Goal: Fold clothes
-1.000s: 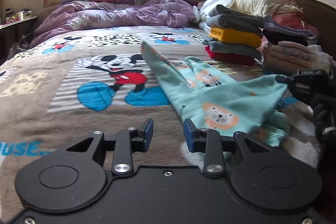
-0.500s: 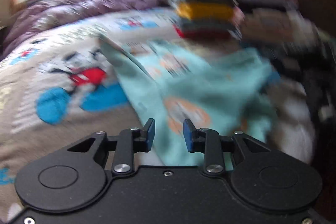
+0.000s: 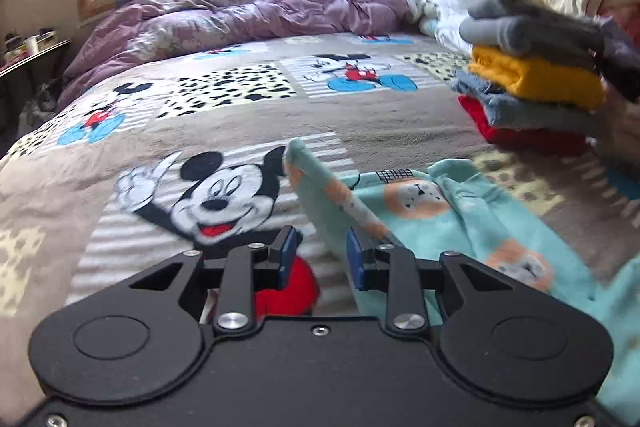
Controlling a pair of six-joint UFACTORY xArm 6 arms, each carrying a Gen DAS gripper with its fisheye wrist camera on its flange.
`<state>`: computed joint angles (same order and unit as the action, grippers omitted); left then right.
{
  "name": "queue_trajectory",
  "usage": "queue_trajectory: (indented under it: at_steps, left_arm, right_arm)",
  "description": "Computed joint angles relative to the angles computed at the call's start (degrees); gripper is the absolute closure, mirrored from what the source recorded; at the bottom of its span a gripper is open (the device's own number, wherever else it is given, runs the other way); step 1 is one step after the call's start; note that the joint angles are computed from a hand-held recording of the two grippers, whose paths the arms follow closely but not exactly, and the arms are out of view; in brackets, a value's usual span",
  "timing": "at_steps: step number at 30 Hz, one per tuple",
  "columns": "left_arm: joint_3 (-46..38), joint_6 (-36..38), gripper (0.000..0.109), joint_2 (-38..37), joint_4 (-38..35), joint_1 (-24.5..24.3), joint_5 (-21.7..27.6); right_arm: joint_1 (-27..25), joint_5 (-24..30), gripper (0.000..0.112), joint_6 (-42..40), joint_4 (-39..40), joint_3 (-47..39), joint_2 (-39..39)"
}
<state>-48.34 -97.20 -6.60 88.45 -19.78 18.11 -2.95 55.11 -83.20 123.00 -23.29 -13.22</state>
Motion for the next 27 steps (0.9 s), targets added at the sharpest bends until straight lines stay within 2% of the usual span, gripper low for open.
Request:
queue_trajectory:
  at_steps: [4, 6, 12, 14, 18, 21, 24, 27]
  left_arm:
    - [-6.3, 2.2, 0.085, 6.4, 0.1, 1.3, -2.7]
    - [-9.6, 6.9, 0.085, 10.1, -3.5, 1.4, -2.8]
    - [-12.5, 11.5, 0.085, 14.3, -8.6, 2.7, -4.3]
    - [-11.1, 5.6, 0.085, 11.7, -4.1, 3.6, -5.7]
    - [-7.8, 7.0, 0.085, 7.7, -4.2, 3.8, -3.9]
    - [-7.8, 11.8, 0.085, 8.2, -7.5, 3.7, -3.9]
    - [-10.9, 15.1, 0.086, 12.2, -10.5, 4.0, -4.7]
    - [-14.3, 23.2, 0.089, 17.9, -19.1, 4.5, -8.2]
  right_arm:
    - [0.0, 0.1, 0.105, 1.1, -0.8, -0.8, 1.2]
    - [-0.1, 0.2, 0.105, 1.7, -1.4, -1.3, 1.8]
    - [-0.5, 0.9, 0.104, 3.1, -2.5, -2.0, 3.0]
    - [-0.9, 1.6, 0.104, 3.6, -2.6, -1.9, 3.0]
    - [-1.1, 2.1, 0.102, 3.9, -2.7, -2.1, 3.3]
    - [-1.2, 2.2, 0.102, 3.9, -2.8, -2.2, 3.4]
    - [-1.2, 2.3, 0.102, 3.9, -2.9, -2.2, 3.5]
    - [-1.1, 2.2, 0.102, 3.9, -2.9, -2.6, 3.9]
